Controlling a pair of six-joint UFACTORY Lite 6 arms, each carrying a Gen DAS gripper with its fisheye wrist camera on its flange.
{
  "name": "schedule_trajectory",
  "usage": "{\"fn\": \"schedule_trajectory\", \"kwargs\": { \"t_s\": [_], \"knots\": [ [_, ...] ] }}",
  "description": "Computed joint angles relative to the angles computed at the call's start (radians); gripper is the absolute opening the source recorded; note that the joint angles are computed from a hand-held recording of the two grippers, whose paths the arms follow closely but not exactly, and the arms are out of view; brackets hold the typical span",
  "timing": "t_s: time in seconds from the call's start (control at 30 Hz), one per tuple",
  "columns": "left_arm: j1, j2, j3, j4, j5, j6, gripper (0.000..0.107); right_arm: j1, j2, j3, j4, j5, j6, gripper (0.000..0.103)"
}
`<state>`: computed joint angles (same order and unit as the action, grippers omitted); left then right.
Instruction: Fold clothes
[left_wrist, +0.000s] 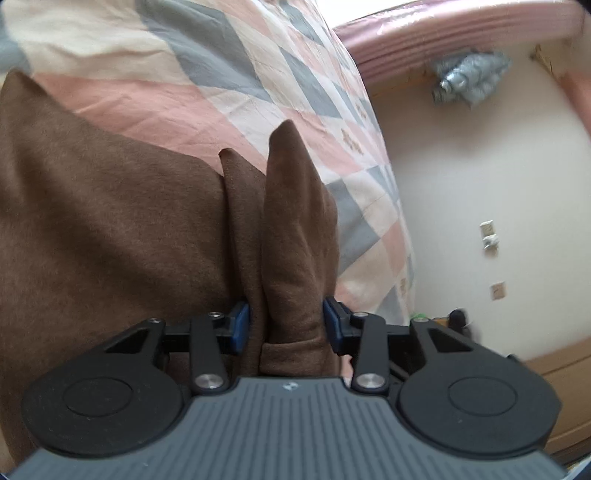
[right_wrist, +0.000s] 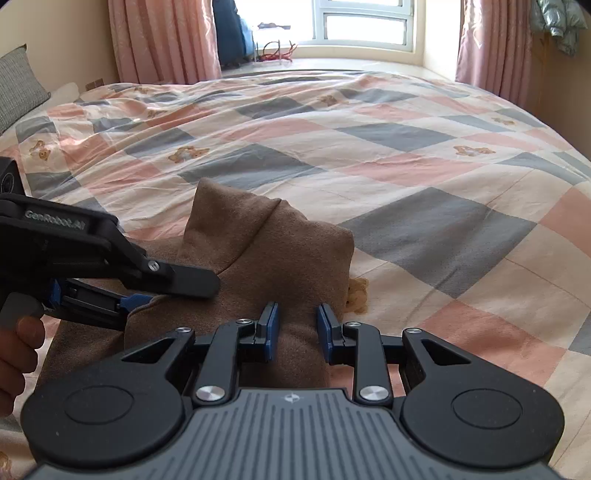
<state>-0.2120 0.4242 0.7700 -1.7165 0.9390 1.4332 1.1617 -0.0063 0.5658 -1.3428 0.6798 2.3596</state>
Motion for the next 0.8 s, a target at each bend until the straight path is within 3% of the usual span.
{"fn": "schedule_trajectory", "kwargs": {
  "t_s": [0.07, 0.13, 0.2, 0.33, 0.47, 0.67, 0.8],
  "knots": [
    [0.008, 0.036, 0.011, -0.006, 0.012, -0.009, 0.037, -0.003, 0.001, -0.009, -0.019, -0.008, 0.029, 0.029],
    [0.007, 0.035, 0.006, -0.02, 0.019, -0.001, 0.02, -0.005, 0.004, -0.012, -0.032, -0.012, 0.045, 0.029],
    [-0.005, -0.029, -0.026, -0.031, -0.007, 0.031, 0.017, -0.005, 0.003, -0.009, -0.029, -0.011, 0.045, 0.03],
    [0.055, -0.245, -0.123, 0.03, -0.012, 0.017, 0.016, -0.005, -0.105, -0.035, -0.007, -0.006, 0.049, 0.033],
    [0.232, -0.429, -0.193, 0.18, 0.013, -0.043, 0.016, 0.037, -0.174, -0.014, 0.007, 0.024, 0.02, 0.036],
    [0.397, -0.392, -0.226, 0.305, -0.035, -0.078, 0.016, 0.035, 0.052, 0.152, -0.017, -0.084, -0.042, 0.042],
    [0.464, -0.439, -0.257, 0.31, 0.003, -0.036, 0.016, 0.057, 0.151, 0.245, -0.007, -0.07, -0.107, 0.046]
  ]
}}
